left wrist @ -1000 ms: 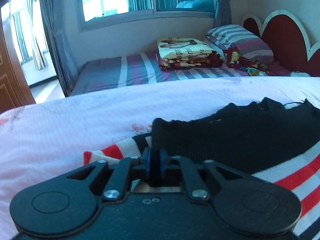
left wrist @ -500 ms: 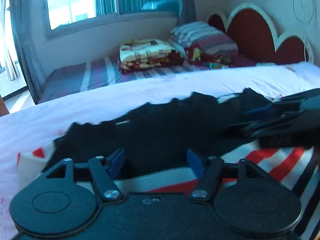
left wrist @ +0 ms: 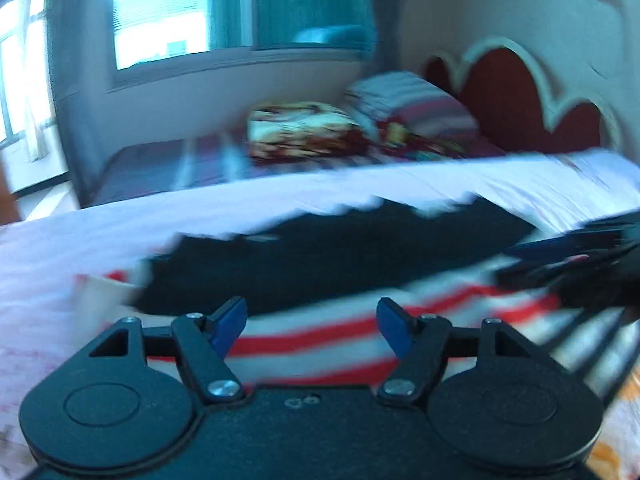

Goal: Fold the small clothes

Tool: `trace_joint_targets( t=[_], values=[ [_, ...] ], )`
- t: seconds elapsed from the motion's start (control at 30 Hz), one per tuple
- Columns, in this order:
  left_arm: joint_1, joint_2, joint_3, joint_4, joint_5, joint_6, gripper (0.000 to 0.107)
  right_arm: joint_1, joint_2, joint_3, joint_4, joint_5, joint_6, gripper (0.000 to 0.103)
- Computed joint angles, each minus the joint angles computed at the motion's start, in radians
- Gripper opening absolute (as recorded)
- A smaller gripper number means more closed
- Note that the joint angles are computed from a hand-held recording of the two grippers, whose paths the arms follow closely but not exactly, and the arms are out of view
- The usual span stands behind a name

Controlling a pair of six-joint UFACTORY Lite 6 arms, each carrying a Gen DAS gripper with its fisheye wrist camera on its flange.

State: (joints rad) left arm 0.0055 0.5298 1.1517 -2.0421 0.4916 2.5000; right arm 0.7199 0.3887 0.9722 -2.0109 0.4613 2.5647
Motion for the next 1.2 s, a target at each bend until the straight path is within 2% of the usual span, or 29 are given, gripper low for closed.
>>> trace_joint_targets(
  t=[0.1, 0.13, 0.23, 0.33, 0.43, 0.5, 0.6, 0.7, 0.8, 0.87, 0.93, 1.03, 1.1, 1.2],
  values=[
    [-0.052, 0.024, -0.042, -0.144, -0.039, 0.135, 0.068, 0.05, 0.092, 0.062, 0.107, 0.036, -0.082, 0.044],
    [-0.034, 0.036, -0.047, -0.139, -0.003, 0.129, 0.069, 0.045, 0.089, 0.054, 0.088, 0.03, -0.057, 0.044],
    [0.002, 0.032, -0.015, -0.008, -0.017, 0.023, 0.071, 0.026, 0.047, 0.028, 0.131, 0.0, -0.138, 0.044],
    [0.1, -0.001, -0.043, 0.011, -0.008, 0.081, 0.073, 0.025, -0.068, -0.115, 0.28, 0.072, -0.266, 0.044],
    [0.235, 0.042, -0.006, 0.101, 0.009, 0.006, 0.078, -0.016, -0.262, -0.362, 0.271, 0.089, -0.163, 0.043],
    [0.28, 0.06, 0.012, 0.161, 0.047, -0.072, 0.077, -0.019, -0.316, -0.42, 0.225, 0.078, -0.09, 0.043],
    [0.219, -0.03, -0.068, 0.058, -0.009, -0.031, 0.072, 0.061, -0.279, -0.336, 0.365, 0.168, -0.179, 0.044],
    [0.187, -0.159, -0.226, 0.018, 0.066, 0.011, 0.074, 0.19, -0.266, -0.261, 0.391, 0.237, -0.136, 0.044],
    [0.111, -0.22, -0.346, -0.062, 0.065, 0.117, 0.074, 0.255, -0.129, -0.11, 0.421, 0.173, -0.193, 0.044],
    [0.049, -0.212, -0.395, -0.226, 0.03, 0.286, 0.076, 0.28, -0.006, 0.0, 0.515, 0.139, -0.293, 0.044],
    [0.033, -0.219, -0.414, -0.287, 0.029, 0.37, 0.076, 0.323, 0.054, 0.031, 0.519, 0.197, -0.29, 0.044],
    [0.082, -0.24, -0.391, -0.193, 0.01, 0.296, 0.076, 0.293, -0.036, -0.049, 0.508, 0.141, -0.276, 0.044],
    [0.141, -0.23, -0.377, -0.193, -0.005, 0.331, 0.077, 0.308, -0.095, -0.121, 0.552, 0.167, -0.308, 0.044],
    [0.305, -0.149, -0.284, 0.047, 0.035, 0.135, 0.078, 0.344, -0.216, -0.268, 0.59, 0.195, -0.269, 0.044]
  ],
)
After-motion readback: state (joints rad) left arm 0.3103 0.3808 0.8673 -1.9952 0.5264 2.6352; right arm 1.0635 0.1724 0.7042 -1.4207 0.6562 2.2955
